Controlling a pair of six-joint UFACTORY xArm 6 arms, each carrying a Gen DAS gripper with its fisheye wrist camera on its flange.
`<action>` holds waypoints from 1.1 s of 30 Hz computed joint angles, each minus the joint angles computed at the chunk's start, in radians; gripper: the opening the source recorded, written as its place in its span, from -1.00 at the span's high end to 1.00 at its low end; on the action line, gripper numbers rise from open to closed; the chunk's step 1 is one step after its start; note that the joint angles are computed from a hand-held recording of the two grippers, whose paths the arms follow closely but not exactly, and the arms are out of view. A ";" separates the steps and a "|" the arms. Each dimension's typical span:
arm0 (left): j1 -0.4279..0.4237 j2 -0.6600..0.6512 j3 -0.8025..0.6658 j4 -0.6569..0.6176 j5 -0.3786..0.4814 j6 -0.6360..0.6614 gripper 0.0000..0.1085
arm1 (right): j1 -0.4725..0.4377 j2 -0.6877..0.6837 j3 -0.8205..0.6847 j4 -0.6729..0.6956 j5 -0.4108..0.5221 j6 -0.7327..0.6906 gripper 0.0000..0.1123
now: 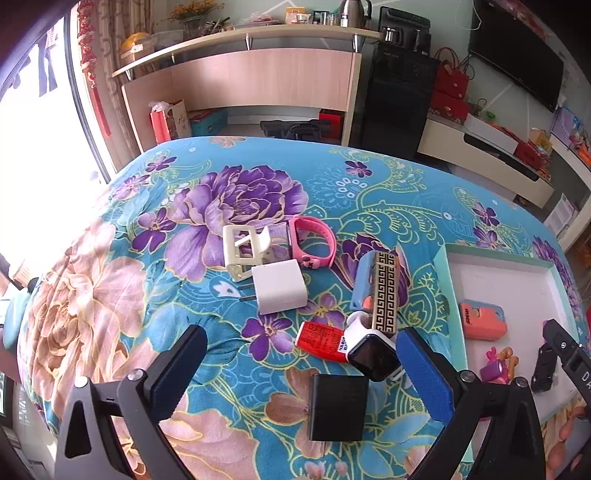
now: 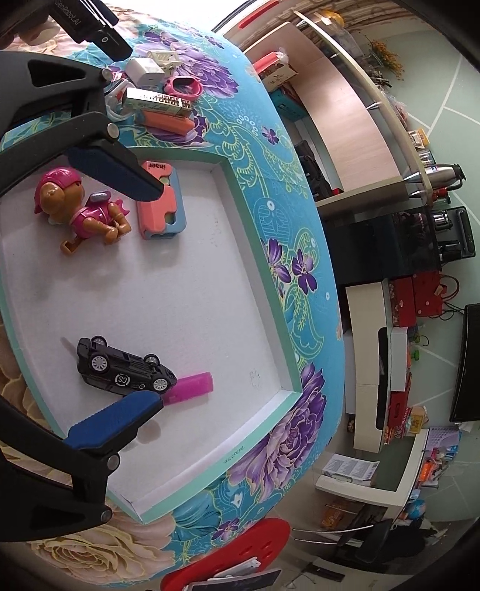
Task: Organize rigid objects
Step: 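Move the left tool to the black charger block and close on it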
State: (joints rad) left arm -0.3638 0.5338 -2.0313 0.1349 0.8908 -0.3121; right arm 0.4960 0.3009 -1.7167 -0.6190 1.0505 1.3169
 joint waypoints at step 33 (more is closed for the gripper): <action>0.100 -0.064 0.128 -0.197 0.048 0.156 -0.90 | 0.101 0.430 -0.645 0.226 0.151 -0.426 -0.82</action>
State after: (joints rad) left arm -0.2638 0.4696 -1.9033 -0.0618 0.9389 -0.1562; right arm 0.5970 0.7312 -2.3613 -0.3932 1.2012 0.8913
